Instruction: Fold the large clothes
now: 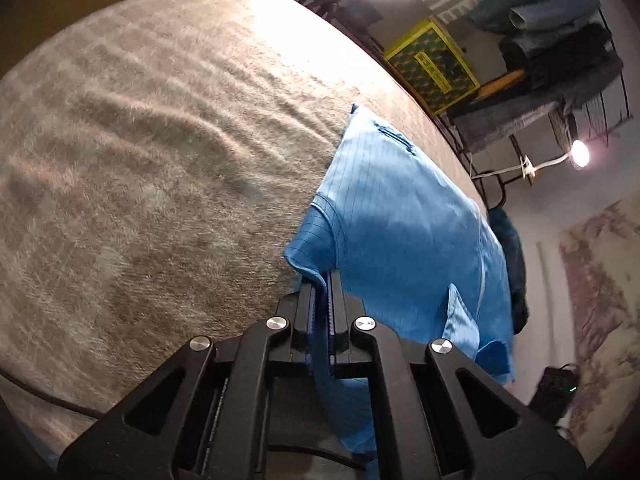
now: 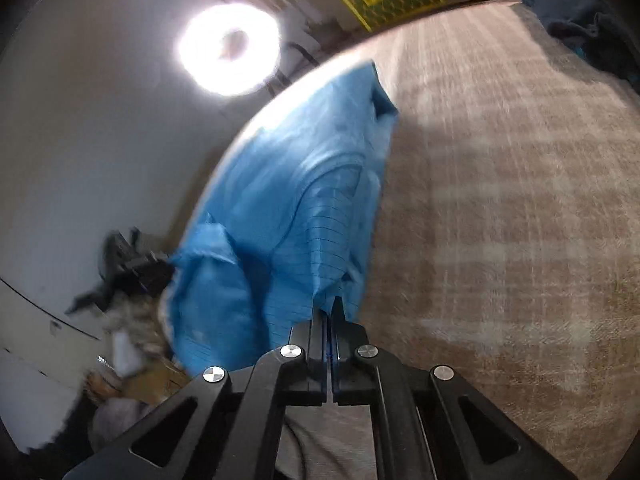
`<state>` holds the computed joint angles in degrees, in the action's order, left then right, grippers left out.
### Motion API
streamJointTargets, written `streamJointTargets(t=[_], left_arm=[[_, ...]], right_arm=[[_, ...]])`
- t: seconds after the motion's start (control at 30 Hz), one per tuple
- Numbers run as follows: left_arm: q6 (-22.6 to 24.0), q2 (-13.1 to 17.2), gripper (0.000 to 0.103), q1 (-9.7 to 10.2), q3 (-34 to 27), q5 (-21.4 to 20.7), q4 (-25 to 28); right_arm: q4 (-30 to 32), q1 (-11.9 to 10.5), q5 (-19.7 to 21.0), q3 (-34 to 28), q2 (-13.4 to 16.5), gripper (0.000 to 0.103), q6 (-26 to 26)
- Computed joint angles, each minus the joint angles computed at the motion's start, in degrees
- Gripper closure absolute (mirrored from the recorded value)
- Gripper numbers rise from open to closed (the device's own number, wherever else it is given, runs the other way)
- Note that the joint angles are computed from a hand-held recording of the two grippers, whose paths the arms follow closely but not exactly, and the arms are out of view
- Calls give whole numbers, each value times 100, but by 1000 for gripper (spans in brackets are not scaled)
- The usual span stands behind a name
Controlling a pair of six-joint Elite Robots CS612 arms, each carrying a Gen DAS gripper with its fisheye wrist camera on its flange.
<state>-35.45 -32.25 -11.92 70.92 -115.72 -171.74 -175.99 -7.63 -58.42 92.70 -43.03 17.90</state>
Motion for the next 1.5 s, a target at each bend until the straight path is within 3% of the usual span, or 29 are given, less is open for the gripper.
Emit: streamJointTargets(t=[0.1, 0.17, 0.27, 0.37, 0.47, 0.63, 0.83, 0.93, 1.03, 1.1, 1.13, 1.23, 1.33, 1.4, 1.47, 1.5], left_arm=[[237, -176, 97, -6, 220, 241, -158], [336, -324, 94, -8, 430, 479, -373], [415, -509, 94, -13, 728, 525, -825], [436, -535, 94, -12, 820, -240, -1107], [935, -560, 94, -124, 807, -504, -902], [1438, -518, 94, -291, 724, -565, -569], [1615, -445, 94, -347, 636, -564, -329], [1705, -425, 94, -354, 602, -521, -212], [1752, -412, 94, -361, 601, -473, -171], [1757, -410, 94, -357, 612, -489, -161], [1774, -413, 94, -357, 620, -482, -155], [1840, -419, 94, -365, 636, -449, -138], [1903, -419, 94, -374, 628, -413, -93], [1947, -422, 94, -390, 616, -381, -59], [1957, -433, 94, -414, 621, -320, -68], [1931, -440, 94, -413, 632, -344, -120]], right_arm=[[67, 51, -227, 99, -212, 94, -429], [-83, 102, -560, 254, -426, 74, -838], [-473, 160, -769, 359, -577, 62, -1289], [-502, 223, -648, 207, -572, 62, -1981], [-28, 352, -512, 45, -570, 62, -2912], [829, 686, -1308, -459, -356, 54, -4330], [848, 839, -1673, -892, -95, 55, -4882], [1036, 869, -1612, -1105, 13, 59, -5137], [1324, 857, -1551, -1314, 123, 71, -5173], [1628, 781, -1255, -1427, 164, 77, -4947], [1824, 700, -898, -1489, 190, 81, -4699], [2285, 389, 556, -1668, 320, 82, -3756], [1828, 155, 1261, -1678, 465, 82, -2600], [1665, 117, 1109, -1666, 475, 82, -2279], [1797, 181, 429, -1620, 377, 82, -2525], [1844, 199, 330, -1604, 349, 82, -2614]])
